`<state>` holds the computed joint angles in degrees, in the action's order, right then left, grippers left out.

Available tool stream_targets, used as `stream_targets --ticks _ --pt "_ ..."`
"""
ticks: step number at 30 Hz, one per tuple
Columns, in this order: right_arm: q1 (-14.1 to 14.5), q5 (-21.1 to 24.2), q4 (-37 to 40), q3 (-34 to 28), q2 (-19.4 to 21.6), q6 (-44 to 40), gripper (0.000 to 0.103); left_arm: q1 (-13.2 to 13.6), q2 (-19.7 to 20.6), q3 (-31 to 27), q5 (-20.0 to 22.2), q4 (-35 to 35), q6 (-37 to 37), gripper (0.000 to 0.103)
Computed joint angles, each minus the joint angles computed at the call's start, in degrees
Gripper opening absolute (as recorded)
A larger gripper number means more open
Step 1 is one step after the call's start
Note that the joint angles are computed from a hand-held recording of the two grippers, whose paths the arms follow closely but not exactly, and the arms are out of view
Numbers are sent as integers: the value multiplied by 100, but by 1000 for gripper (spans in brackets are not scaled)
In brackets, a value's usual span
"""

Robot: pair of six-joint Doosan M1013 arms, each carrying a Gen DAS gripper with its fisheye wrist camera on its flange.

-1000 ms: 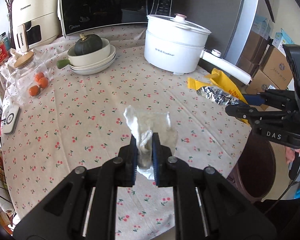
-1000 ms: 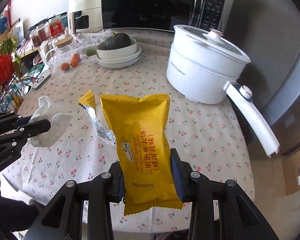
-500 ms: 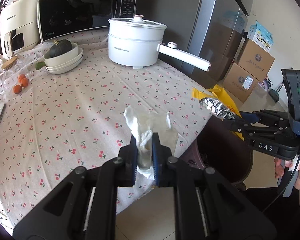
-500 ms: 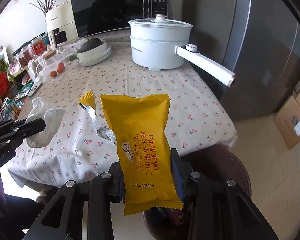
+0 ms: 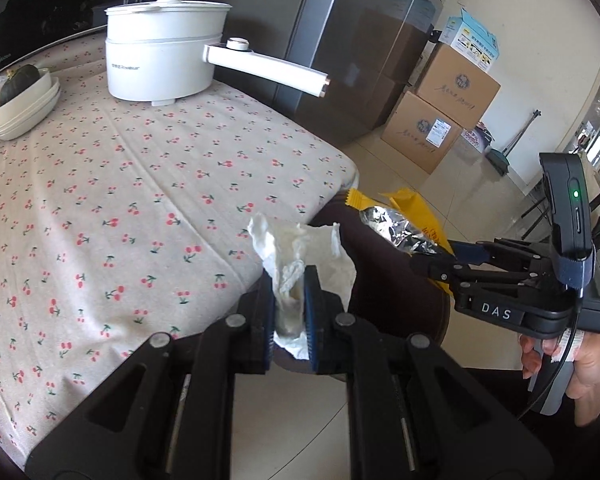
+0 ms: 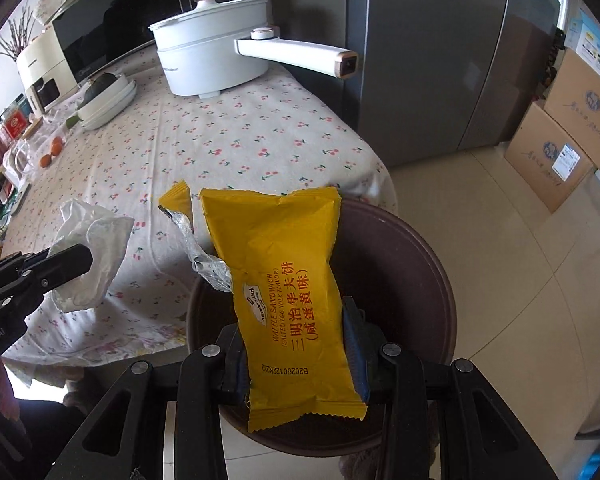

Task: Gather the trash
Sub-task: 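Carry the tissue and yellow packet over the brown bin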

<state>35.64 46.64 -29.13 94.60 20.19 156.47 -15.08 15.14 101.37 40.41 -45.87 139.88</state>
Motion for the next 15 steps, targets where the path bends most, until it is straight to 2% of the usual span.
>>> stream_targets --ticks 8,9,10,11,12,13,15 --pt "-83 63 101 276 -131 86 40 -327 161 -29 126 72 228 15" --pt "-90 61 93 295 -145 108 40 -336 177 -34 130 85 220 18" --pt "-94 63 81 314 -163 135 40 -350 206 -65 159 203 98 36" --pt "-95 69 65 329 -179 173 40 -377 230 -105 162 455 -179 66" --pt "-99 67 52 338 -190 202 40 -394 228 -106 71 655 -453 78" --pt "-103 54 41 348 -201 227 40 -391 202 -68 -74 731 -617 89" --pt "-109 35 32 356 -212 247 41 -399 199 -90 -125 1060 -947 90"
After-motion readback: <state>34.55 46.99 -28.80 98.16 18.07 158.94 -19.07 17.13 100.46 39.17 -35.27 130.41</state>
